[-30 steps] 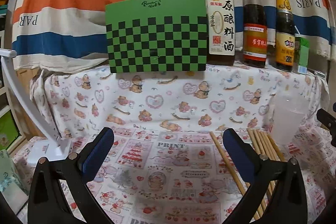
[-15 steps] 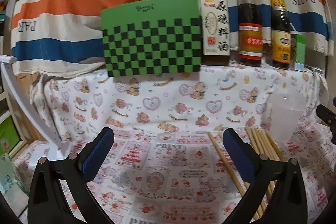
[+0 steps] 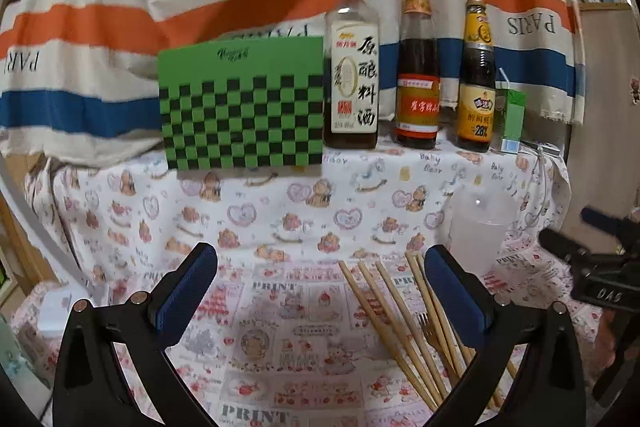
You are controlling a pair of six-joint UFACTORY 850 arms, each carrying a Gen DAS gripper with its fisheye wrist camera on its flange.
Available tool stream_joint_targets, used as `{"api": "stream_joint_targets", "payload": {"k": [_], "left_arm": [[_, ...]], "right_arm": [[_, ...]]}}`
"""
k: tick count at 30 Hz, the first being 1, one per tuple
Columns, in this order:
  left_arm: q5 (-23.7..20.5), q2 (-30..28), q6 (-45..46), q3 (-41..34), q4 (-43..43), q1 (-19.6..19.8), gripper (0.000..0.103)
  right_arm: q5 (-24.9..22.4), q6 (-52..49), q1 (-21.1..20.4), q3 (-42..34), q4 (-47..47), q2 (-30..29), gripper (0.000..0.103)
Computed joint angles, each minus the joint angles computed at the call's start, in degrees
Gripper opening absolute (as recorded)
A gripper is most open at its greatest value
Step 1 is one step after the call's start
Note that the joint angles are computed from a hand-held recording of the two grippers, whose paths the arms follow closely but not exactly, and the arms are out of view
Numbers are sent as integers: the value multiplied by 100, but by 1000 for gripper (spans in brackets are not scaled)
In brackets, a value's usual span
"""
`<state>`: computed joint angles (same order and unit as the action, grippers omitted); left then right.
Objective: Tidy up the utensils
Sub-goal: 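Lower the right gripper onto the wooden chopsticks and grasp one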
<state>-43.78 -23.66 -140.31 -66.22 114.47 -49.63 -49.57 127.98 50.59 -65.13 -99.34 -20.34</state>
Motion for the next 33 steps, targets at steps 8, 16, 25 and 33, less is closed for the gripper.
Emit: {"api": "stream_joint_targets", "payload": {"k": [8, 16, 25, 33], "left_arm": [[627, -229, 990, -352, -1620, 267, 101], [1313, -375, 1927, -549, -2547, 472, 73], [925, -478, 2319, -679, -2733, 333, 71], [1298, -561, 3034, -809, -3216, 395, 71]], "right_arm": [[2146, -841, -513, -197, 1098, -109, 43], [3373, -3000, -709, -534, 3043, -446, 30], [3022, -5130, -742, -865, 5378, -693, 24], [2472, -5172, -488, -1091, 5075, -852, 19]]}}
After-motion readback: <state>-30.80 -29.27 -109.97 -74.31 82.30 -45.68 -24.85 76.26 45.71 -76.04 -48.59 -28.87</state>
